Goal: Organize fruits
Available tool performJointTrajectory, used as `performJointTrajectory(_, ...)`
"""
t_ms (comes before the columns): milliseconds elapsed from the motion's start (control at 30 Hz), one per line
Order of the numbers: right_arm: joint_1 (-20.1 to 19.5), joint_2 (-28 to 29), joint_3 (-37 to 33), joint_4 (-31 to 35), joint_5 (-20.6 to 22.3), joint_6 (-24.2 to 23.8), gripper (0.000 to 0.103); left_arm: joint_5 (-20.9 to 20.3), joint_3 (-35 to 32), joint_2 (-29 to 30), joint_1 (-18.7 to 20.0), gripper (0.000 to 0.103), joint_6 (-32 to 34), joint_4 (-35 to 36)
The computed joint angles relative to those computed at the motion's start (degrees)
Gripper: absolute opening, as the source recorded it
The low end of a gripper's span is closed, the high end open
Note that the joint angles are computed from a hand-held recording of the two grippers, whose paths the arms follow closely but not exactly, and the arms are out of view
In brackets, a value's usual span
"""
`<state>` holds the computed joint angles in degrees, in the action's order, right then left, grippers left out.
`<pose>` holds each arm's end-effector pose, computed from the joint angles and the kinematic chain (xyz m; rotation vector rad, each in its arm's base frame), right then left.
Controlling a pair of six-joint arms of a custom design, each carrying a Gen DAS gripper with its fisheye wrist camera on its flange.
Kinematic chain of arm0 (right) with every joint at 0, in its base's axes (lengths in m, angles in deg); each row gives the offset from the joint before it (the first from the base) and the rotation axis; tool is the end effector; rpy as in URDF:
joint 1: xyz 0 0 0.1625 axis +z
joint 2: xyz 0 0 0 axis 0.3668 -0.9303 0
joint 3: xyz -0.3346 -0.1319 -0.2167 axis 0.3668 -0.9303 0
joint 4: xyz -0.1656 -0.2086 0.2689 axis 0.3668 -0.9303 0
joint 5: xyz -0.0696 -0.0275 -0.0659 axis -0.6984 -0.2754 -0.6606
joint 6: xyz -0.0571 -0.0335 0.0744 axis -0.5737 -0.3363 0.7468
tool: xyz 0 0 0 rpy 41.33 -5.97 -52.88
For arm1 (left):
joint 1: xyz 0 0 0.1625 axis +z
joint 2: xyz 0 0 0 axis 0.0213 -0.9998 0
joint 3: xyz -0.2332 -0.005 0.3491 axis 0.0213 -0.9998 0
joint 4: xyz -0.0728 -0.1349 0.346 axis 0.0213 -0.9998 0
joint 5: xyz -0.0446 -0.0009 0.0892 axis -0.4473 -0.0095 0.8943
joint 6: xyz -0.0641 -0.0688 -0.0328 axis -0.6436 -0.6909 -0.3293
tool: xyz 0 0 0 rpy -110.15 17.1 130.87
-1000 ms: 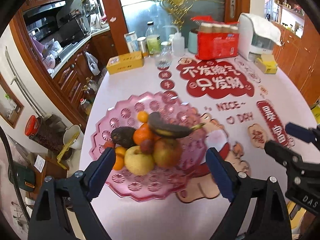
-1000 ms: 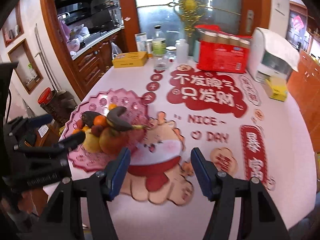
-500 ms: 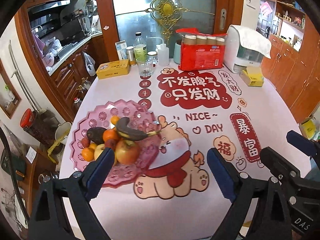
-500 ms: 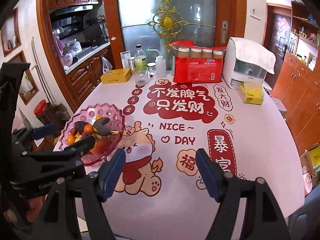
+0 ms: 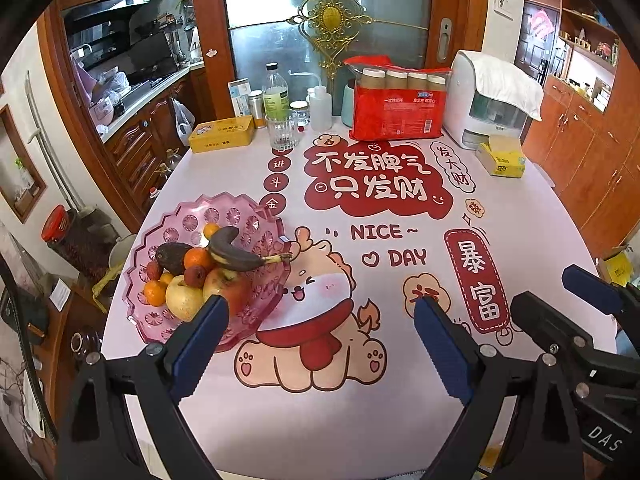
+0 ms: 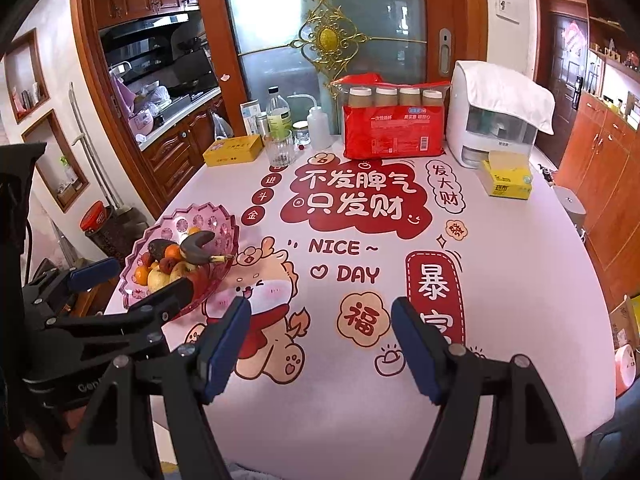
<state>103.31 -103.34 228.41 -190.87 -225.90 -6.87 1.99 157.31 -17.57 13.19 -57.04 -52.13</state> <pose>0.2347 -0.2408 0.2044 0.2836 -2.3001 0.8790 -0.2834 -0.2826 0.1473 0.5765 2.3099 -0.6909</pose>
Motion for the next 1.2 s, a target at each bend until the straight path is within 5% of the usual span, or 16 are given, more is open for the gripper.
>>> performJointTrajectory(1200,-1.6,-1.2,1.7,-1.8,3.3,-1.7,0.073,-0.3,-0.2,0.2,-1.2,0.093,-3.9,3.1)
